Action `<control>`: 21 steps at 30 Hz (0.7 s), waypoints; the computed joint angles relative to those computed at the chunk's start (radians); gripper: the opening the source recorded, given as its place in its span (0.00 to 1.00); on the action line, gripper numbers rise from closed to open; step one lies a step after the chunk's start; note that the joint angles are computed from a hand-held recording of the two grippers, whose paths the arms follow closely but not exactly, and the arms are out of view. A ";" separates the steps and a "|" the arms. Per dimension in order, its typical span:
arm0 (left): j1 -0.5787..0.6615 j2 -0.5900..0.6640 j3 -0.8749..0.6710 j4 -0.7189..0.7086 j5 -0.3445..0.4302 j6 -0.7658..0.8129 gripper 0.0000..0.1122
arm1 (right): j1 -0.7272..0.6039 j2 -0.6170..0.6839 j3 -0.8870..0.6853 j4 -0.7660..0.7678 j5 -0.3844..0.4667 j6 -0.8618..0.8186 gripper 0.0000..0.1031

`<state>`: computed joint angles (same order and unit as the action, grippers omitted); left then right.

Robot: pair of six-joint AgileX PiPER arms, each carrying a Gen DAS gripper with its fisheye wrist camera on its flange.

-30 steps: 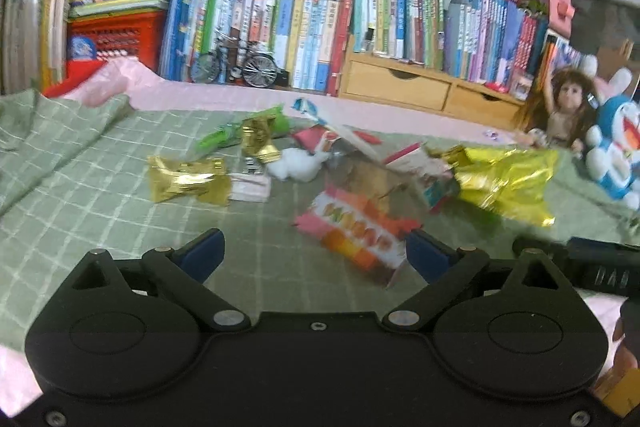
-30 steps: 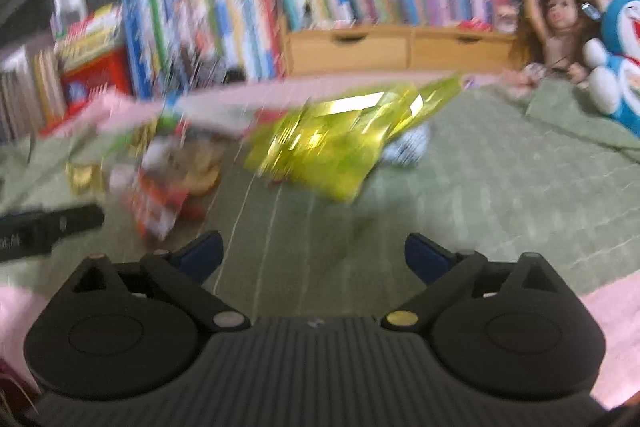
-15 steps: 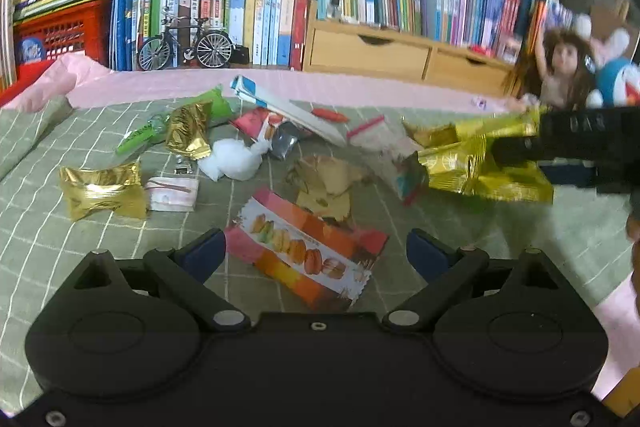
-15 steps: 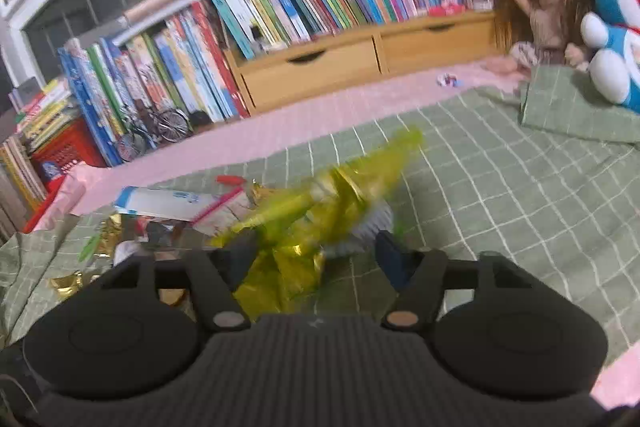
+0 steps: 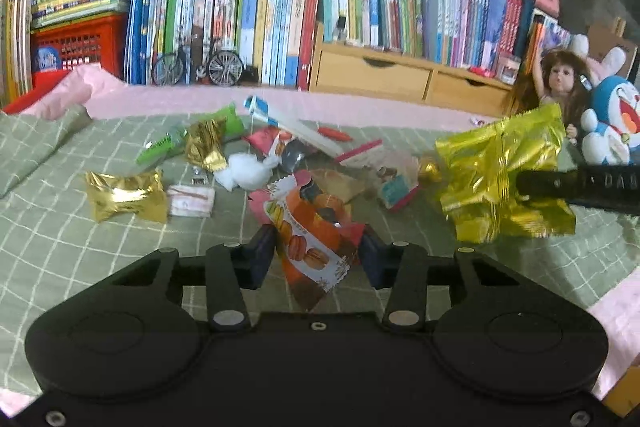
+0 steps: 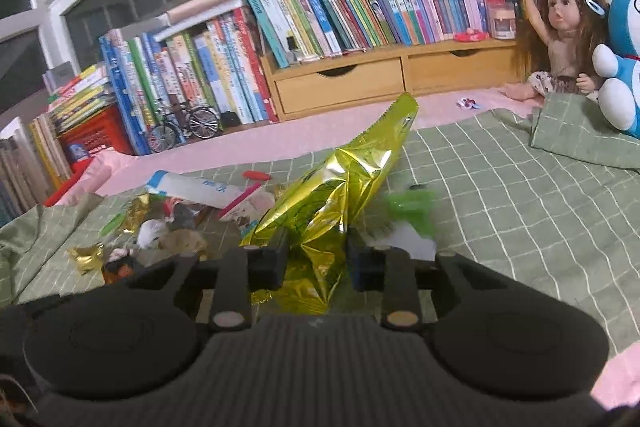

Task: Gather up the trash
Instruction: 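Grasp the macaron-print snack bag with left tool while right tool grasps gold foil bag, then carry both held bags over the bed edge and down toward the black bag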

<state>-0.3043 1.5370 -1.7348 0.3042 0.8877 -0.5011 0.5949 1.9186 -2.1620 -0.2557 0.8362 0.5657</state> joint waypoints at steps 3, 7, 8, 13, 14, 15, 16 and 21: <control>-0.008 -0.040 0.024 -0.002 0.001 -0.011 0.37 | 0.030 -0.088 0.150 -0.061 -0.081 0.039 0.32; -0.022 -0.087 0.052 -0.006 0.009 -0.016 0.37 | 0.089 -0.164 0.273 -0.176 -0.128 0.108 0.32; -0.028 -0.101 0.062 -0.003 0.010 -0.017 0.37 | 0.101 -0.179 0.294 -0.195 -0.132 0.122 0.32; -0.057 -0.174 0.109 0.009 0.018 -0.023 0.37 | 0.151 -0.260 0.411 -0.271 -0.167 0.205 0.32; -0.060 -0.189 0.117 0.004 0.022 -0.021 0.37 | 0.163 -0.276 0.433 -0.290 -0.168 0.227 0.32; -0.062 -0.203 0.125 0.001 0.025 -0.021 0.37 | 0.174 -0.291 0.452 -0.304 -0.168 0.243 0.32; -0.065 -0.219 0.136 -0.003 0.027 -0.022 0.37 | 0.188 -0.309 0.475 -0.320 -0.166 0.263 0.32; -0.088 -0.296 0.195 0.000 0.043 -0.039 0.37 | 0.253 -0.381 0.575 -0.417 -0.137 0.397 0.30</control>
